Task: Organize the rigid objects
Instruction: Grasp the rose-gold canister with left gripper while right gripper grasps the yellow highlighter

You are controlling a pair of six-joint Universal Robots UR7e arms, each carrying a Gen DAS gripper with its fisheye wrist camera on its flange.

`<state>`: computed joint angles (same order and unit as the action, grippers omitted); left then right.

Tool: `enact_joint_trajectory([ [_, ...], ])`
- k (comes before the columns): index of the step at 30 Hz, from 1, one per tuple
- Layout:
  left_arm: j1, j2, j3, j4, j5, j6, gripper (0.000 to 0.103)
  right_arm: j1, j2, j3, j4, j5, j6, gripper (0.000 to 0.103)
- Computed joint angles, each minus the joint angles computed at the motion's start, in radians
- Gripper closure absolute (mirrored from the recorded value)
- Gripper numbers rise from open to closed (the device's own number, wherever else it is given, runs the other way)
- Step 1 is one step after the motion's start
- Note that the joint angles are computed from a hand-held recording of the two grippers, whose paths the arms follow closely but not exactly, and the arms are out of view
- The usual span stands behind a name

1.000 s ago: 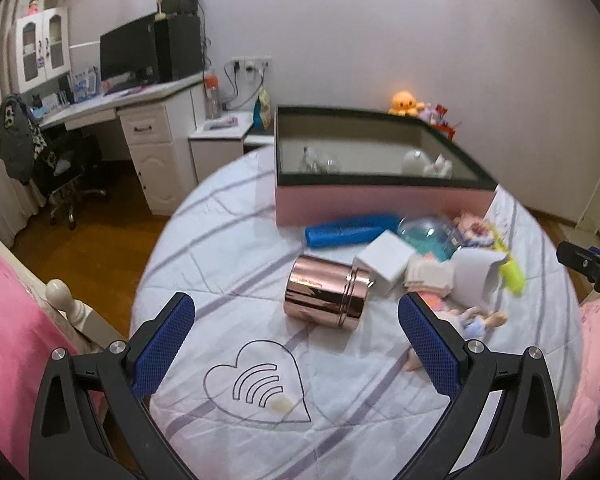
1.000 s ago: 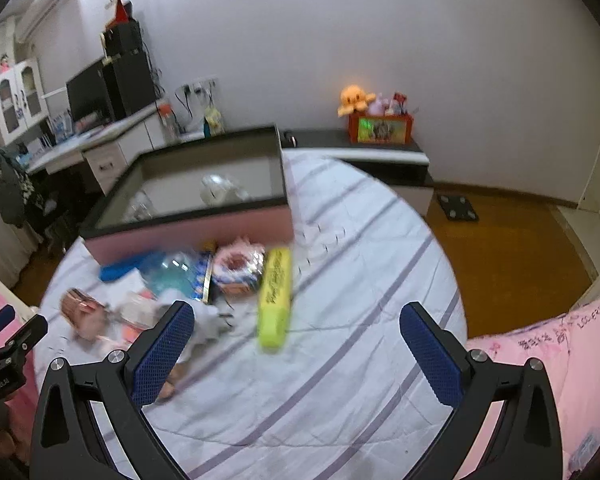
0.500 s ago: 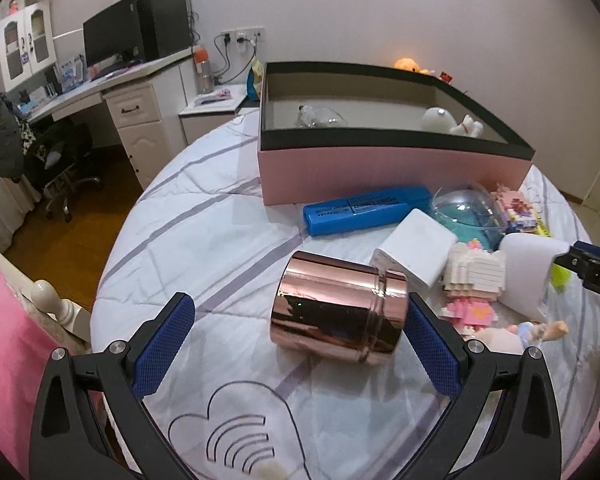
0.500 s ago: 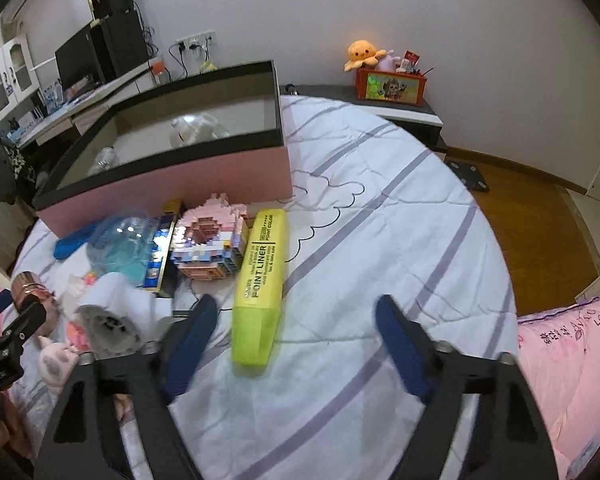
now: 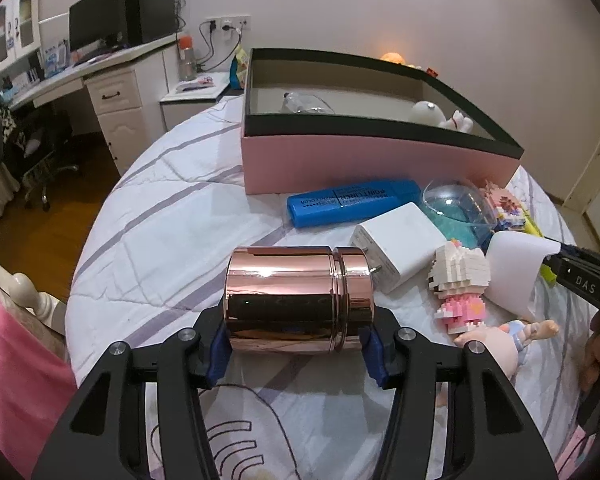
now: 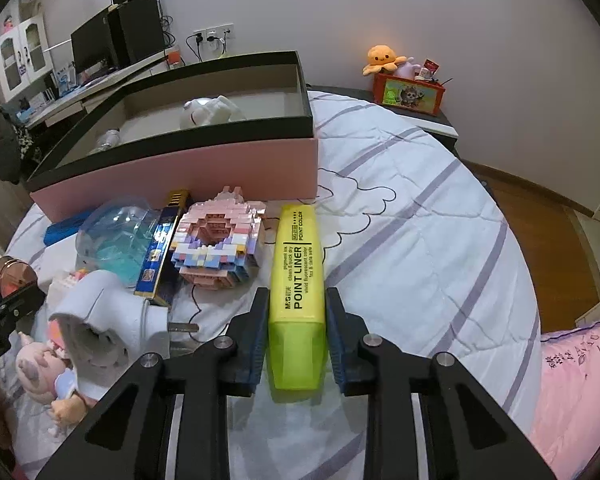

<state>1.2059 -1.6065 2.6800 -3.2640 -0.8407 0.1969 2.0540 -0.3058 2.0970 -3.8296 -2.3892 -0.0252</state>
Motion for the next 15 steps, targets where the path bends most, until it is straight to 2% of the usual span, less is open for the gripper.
enact_joint_trajectory([
  [8,-0.036,-0.058,0.022,0.018,0.023,-0.011,0.049,0.015,-0.034,0.040,-0.024,0.028,0.020,0.076],
  [15,-0.097,-0.128,0.027,0.064,0.046,-0.024,0.049,0.046,-0.063,0.048,-0.033,0.043,0.009,0.076],
])
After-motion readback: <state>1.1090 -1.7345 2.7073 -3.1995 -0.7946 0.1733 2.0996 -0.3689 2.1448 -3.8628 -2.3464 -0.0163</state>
